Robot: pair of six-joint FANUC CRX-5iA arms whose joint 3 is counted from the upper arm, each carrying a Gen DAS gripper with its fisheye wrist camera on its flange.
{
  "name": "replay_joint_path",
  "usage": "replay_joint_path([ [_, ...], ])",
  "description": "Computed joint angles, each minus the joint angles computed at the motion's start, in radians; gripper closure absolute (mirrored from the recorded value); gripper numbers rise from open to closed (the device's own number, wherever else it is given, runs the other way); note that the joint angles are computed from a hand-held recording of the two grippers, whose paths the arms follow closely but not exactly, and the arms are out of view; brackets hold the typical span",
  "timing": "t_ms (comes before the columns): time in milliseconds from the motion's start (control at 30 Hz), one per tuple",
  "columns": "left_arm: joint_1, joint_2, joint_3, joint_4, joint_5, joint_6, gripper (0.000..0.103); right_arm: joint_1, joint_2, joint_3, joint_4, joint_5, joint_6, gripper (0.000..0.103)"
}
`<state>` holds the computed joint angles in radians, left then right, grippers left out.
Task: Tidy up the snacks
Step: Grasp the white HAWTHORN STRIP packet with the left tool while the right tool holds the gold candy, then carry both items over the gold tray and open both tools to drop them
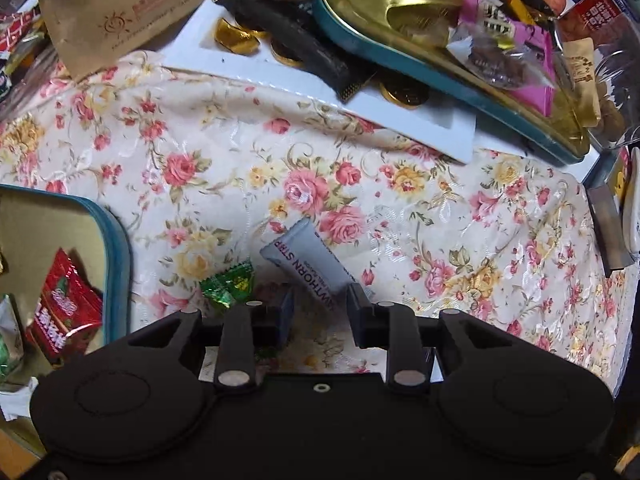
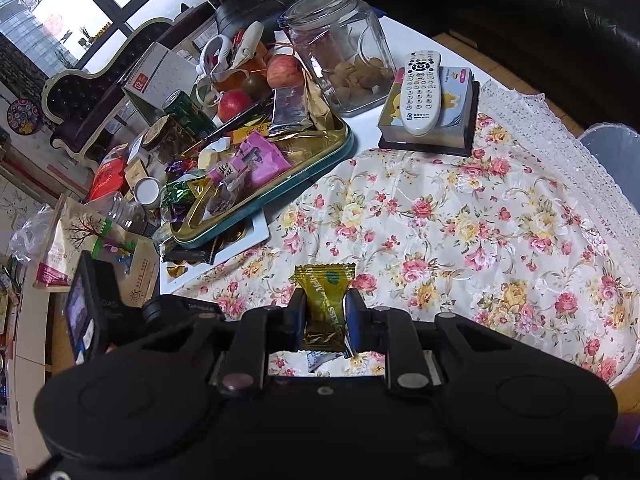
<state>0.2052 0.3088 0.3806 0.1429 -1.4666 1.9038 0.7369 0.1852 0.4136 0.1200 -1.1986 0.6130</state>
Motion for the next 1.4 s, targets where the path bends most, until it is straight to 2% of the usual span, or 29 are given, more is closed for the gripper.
replay_joint_path([
  [300,-0.043,0.050,0.067,-0.043,0.012,0.064,0.066,0.001,0.005,0.002,-0.001,-0.006,-0.001,0.080],
  [467,-0.031,0.036,0.052,-0.037,0.048,0.104,0.066,0.003,0.010,0.007,-0.003,-0.010,0.006,0.080],
  [633,-0.024,0.066,0.077,-0.039,0.028,0.132,0.065,0.008,0.015,0.009,0.000,-0.015,0.006,0.080],
  [700,-0.028,0.070,0.075,-0.034,0.031,0.117,0.062,0.010,0.019,0.013,-0.001,-0.020,0.010,0.080],
  [833,-0.057,0.086,0.096,-0.047,0.022,0.082,0.075,0.015,0.031,0.028,-0.006,-0.023,0.010,0.080],
  [1000,-0.073,0.065,0.102,-0.034,-0.003,0.054,0.076,0.026,0.049,0.049,0.005,-0.023,0.009,0.080],
  [1233,-0.039,-0.060,0.110,-0.092,-0.038,-0.065,0.075,0.059,0.098,0.095,0.046,-0.048,-0.019,0.080],
  [1400,0.020,-0.177,0.084,-0.222,-0.076,-0.174,0.075,0.104,0.142,0.152,0.043,-0.059,0.012,0.080],
])
